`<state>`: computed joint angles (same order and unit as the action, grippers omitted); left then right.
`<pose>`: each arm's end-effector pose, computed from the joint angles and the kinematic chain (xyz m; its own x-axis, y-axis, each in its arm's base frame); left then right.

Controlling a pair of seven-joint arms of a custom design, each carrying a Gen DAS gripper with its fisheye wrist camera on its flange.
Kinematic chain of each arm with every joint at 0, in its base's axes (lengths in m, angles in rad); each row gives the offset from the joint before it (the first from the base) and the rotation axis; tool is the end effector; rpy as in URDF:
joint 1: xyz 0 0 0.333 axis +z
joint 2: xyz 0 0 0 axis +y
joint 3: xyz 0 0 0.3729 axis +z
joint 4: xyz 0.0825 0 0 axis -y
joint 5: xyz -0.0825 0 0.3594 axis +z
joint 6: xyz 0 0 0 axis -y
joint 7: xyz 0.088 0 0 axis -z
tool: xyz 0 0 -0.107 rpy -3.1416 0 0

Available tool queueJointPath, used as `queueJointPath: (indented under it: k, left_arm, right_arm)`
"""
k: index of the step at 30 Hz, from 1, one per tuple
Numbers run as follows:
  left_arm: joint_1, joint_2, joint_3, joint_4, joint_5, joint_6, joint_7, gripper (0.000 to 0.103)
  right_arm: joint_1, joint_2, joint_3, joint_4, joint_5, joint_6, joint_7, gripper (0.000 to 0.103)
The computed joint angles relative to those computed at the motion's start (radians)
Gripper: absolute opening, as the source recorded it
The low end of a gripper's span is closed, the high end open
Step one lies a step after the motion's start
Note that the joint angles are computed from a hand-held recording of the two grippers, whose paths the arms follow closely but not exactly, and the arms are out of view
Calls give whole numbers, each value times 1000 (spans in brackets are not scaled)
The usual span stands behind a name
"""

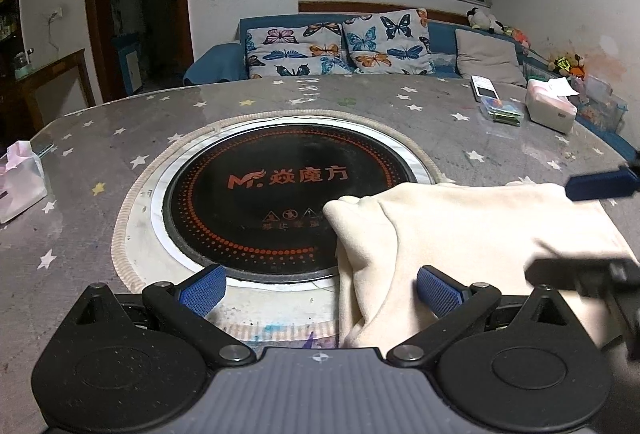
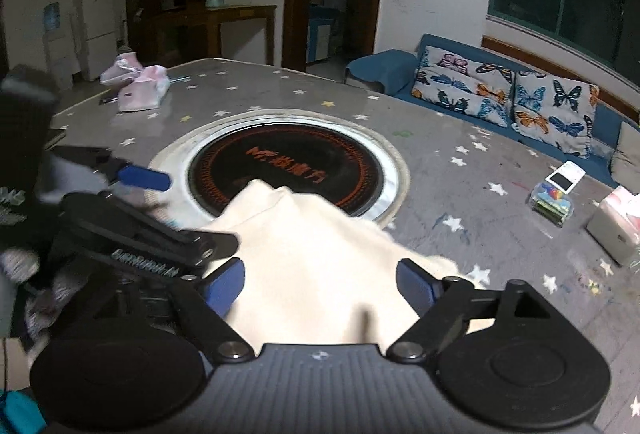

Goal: Fold clothes

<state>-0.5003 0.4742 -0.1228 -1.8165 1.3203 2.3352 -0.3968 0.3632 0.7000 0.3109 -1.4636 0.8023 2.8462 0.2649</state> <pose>0.5584 -0.3688 0.3595 0.3984 -0.9172 -0.0065 -0.5779 -0.2455 -0.7783 0.6657 0.3956 0.4014 0.8927 -0.4466 0.0596 -0.2415 -0.5860 -0.7735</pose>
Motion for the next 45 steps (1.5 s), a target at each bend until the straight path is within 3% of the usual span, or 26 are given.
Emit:
queueJointPath:
  k: [6,17,24,32,40,45]
  left_arm:
    - [-3,-12,-2,-12,3,-4,-11,103]
    - [7,-63,-15,-70,34,-31,-94,103]
    - [23,-78,-25,-94,51,-21,-133,103]
    - [28,-82,-30,-95,73,-10,-155,103]
    - [35,-88,-32,-97,47,-13,-154,103]
    - [35,-87,-34,-93,30,-24,-138,103]
  right_arm:
    - [-19,-37,22,-82,30,-2,-56,93]
    - [0,-11,-12,-86,26,-40,-12,103]
    - [-1,-5,7,-102,43,10,-34,103]
    - [35,-5,-35,-95,-15,7,40,103]
    - [24,-1,-21,-94,-47,11,50,103]
    - [58,-8,-61,-94,-94,7,92,103]
